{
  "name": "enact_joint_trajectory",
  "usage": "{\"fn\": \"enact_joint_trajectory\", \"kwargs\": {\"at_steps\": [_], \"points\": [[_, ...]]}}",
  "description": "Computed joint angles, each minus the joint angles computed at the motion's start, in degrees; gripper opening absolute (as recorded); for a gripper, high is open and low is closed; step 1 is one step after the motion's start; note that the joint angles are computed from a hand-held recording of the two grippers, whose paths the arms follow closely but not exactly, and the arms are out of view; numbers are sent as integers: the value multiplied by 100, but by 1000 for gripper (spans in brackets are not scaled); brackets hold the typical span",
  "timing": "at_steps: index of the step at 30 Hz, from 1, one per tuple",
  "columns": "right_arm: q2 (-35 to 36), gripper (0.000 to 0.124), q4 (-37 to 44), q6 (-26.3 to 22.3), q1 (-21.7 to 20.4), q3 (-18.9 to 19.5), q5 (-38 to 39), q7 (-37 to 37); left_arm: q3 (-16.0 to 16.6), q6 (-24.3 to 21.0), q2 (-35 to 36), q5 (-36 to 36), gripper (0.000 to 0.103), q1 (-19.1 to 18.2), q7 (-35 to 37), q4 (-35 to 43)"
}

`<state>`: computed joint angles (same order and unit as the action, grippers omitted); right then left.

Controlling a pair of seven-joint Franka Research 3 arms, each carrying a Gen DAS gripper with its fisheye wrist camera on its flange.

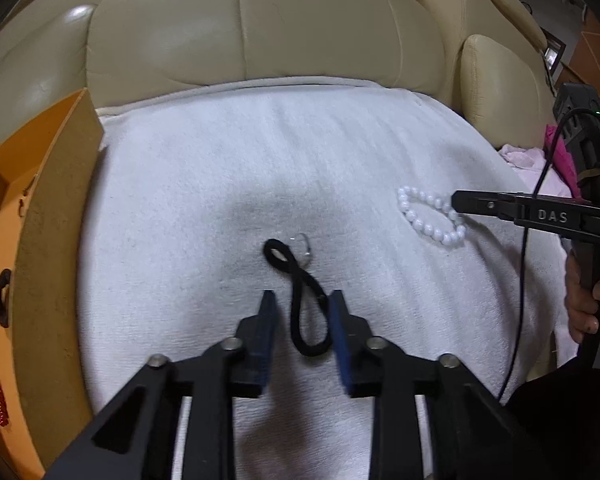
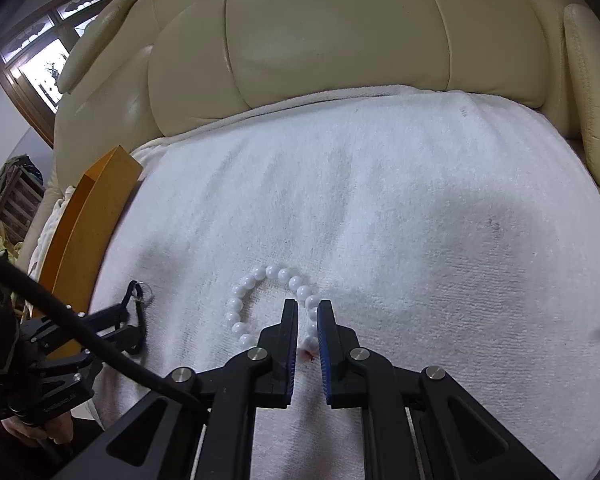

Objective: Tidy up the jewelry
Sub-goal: 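Lift the black hair tie with the left tool while the right lifts the white bracelet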

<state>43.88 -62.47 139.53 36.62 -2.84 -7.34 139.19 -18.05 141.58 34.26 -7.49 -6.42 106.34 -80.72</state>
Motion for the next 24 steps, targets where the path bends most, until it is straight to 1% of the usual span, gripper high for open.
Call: {"fn": "enact_joint_trajectory", "kwargs": {"at_steps": [2, 3, 5, 7, 9, 11, 13, 14, 15, 16, 18, 20, 24], "points": [[24, 11, 40, -48, -17, 8, 28, -5, -16, -10, 15, -3, 17, 2, 35, 26], [42, 11, 69, -85, -7, -12, 11, 9, -43, -20, 17, -33, 15, 22, 73, 28], [111, 17, 197, -241, -6, -29, 3, 35, -71, -12, -5, -81, 11, 41, 120, 0], [126, 32, 200, -262, -53, 14, 71, 51, -67, 11, -22, -102, 10, 44, 135, -24], [109, 36, 117, -102, -92, 66, 141, 14, -69, 20, -28, -129, 9, 52, 139, -22], [141, 37, 172, -134, -49, 43, 83, -71, -85, 43, -54, -166, 9, 78, 182, -52], [269, 35, 388, -263, 21, 10, -21, -208, -88, 52, -65, -185, 9, 86, 212, -59], [367, 32, 565, -381, 62, -8, -83, -300, -98, 57, -71, -208, 9, 96, 229, -63], [477, 16, 762, -499, 99, -17, -137, -408, -100, 58, -76, -223, 9, 101, 238, -65], [611, 11, 999, -649, 95, 22, -123, -552, -95, 58, -88, -229, 9, 95, 227, -69], [783, 11, 1320, -818, 218, -96, -268, -607, -91, 71, -97, -249, 9, 96, 218, -72], [761, 10, 1293, -679, 244, -123, -300, -600, -108, 105, -109, -291, 9, 123, 251, -90], [464, 11, 831, -42, 329, -268, -471, -330, -142, 156, -156, -392, 8, 190, 333, -132]]}}
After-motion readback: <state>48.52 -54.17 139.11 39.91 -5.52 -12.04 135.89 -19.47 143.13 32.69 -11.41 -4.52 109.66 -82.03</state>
